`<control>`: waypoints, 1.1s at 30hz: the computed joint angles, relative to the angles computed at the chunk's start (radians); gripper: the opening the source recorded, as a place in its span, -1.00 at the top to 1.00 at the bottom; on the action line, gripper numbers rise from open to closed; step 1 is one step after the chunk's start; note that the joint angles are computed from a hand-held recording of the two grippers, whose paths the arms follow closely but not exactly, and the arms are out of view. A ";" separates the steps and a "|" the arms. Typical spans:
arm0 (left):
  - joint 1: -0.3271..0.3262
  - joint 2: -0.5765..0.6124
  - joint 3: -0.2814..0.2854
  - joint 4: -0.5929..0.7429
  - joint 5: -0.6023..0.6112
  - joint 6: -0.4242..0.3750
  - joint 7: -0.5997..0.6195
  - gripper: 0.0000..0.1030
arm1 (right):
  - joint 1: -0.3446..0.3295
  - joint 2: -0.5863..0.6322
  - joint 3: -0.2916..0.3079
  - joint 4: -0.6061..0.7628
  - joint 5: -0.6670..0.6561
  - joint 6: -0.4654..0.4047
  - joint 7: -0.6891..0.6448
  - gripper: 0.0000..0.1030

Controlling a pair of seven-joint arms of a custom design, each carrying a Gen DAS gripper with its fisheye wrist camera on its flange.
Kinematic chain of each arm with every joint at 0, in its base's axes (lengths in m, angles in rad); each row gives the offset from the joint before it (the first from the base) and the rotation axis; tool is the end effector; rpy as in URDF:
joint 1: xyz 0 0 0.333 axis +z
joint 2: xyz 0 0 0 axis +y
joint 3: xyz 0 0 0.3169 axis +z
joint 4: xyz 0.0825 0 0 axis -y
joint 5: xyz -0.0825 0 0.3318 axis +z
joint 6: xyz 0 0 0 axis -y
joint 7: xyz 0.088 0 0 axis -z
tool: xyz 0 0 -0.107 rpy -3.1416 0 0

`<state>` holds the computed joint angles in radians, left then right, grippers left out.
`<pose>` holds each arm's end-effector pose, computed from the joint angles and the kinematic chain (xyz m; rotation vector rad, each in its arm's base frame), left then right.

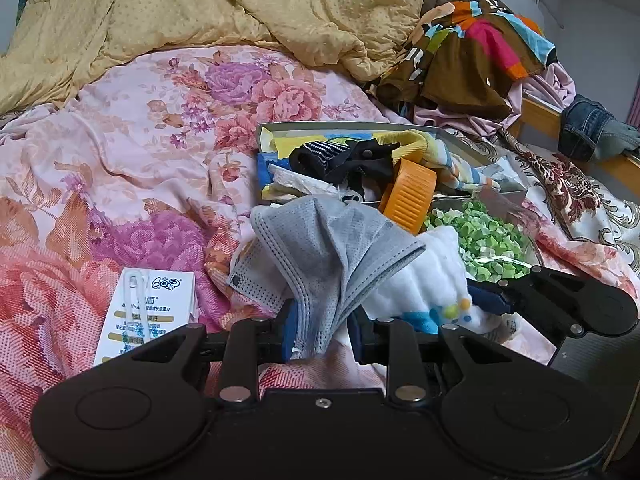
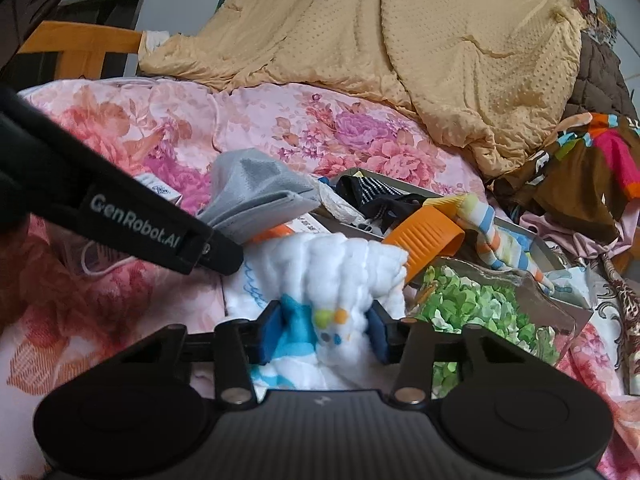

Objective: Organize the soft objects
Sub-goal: 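Carry the grey mask and white towel in both tools over the frog tray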

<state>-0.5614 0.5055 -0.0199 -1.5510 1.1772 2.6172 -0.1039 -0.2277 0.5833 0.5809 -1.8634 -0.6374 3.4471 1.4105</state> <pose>0.5604 -0.3900 0.4325 -1.8312 1.4936 -0.9345 0.6000 0.2150 0.4199 -2.0207 0.6200 -0.7809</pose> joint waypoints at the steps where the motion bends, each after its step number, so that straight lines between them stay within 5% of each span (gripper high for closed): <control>1: 0.000 0.000 0.000 0.000 0.000 0.000 -0.001 0.46 | -0.011 0.004 0.013 0.002 -0.008 -0.007 0.000 0.28; 9: -0.002 0.006 -0.005 0.008 -0.017 -0.016 0.030 0.49 | -0.035 0.007 0.020 -0.022 -0.029 0.035 0.012 0.50; 23: -0.022 0.004 0.006 0.013 0.003 -0.064 0.004 0.72 | 0.031 -0.024 -0.132 -0.037 -0.116 0.222 0.187 0.62; 33: -0.046 -0.003 -0.007 0.026 0.077 -0.154 -0.038 0.80 | 0.020 -0.023 -0.195 0.034 -0.243 0.275 0.389 0.62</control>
